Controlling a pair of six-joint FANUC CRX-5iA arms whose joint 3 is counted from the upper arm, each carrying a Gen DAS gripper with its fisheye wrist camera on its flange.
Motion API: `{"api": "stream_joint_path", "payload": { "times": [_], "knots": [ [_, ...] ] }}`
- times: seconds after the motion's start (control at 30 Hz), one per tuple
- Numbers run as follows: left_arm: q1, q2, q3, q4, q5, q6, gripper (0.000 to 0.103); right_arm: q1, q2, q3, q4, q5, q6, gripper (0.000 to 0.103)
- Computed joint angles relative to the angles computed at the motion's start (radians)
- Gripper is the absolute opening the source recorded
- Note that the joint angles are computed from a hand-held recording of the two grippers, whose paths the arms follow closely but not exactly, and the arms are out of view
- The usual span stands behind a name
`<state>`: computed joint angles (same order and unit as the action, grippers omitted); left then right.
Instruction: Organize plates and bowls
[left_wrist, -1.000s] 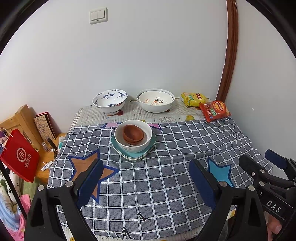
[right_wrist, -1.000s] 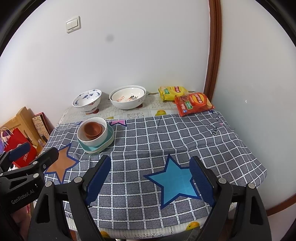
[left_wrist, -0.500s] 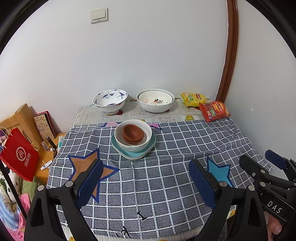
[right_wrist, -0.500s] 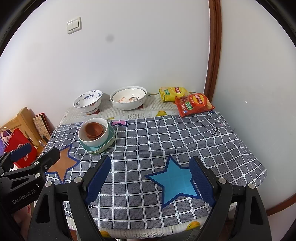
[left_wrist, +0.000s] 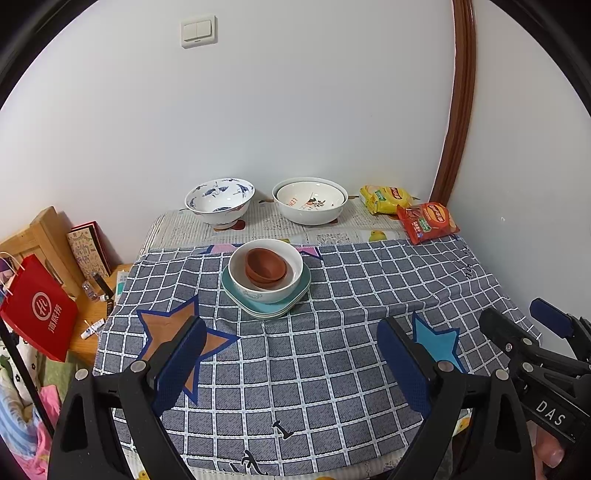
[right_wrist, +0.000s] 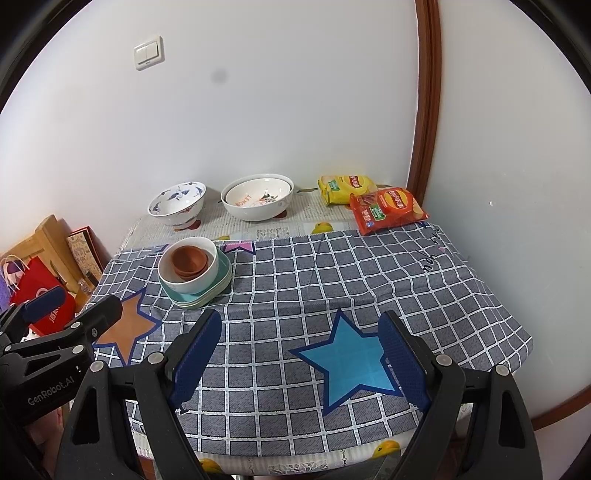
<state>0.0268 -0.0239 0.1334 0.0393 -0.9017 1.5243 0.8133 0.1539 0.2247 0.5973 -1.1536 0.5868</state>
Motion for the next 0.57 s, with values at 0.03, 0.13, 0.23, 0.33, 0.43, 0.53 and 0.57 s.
{"api": "stream_joint_path", "payload": {
  "times": [0.03, 0.13, 0.23, 0.33, 0.43, 0.53, 0.57],
  "knots": [
    [0.0, 0.0, 0.0, 0.0, 0.001, 0.0, 0.093, 0.0, 0.0, 0.0, 0.0, 0.0, 0.0, 0.086],
    [0.001, 0.0, 0.001, 0.0, 0.0, 0.0, 0.094, 0.002, -0.002, -0.002, 0.003, 0.002, -0.003, 0.086],
    [0.001, 0.0, 0.003, -0.002, 0.0, 0.002, 0.094, 0.002, -0.002, -0.002, 0.003, 0.001, -0.003, 0.086],
    [-0.001, 0.003, 0.008, -0.004, 0.001, 0.006, 0.094, 0.001, -0.003, -0.002, 0.002, 0.006, -0.002, 0.086],
    [-0.004, 0.008, 0.013, -0.008, 0.001, 0.013, 0.094, -0.001, -0.003, -0.005, 0.002, 0.012, -0.002, 0.086],
    [-0.003, 0.012, 0.011, -0.004, -0.001, 0.008, 0.094, -0.005, 0.004, -0.001, -0.005, 0.015, 0.004, 0.086],
    [-0.003, 0.016, 0.011, 0.0, -0.002, 0.002, 0.094, -0.006, 0.007, 0.0, -0.007, 0.015, 0.005, 0.086]
  ]
}}
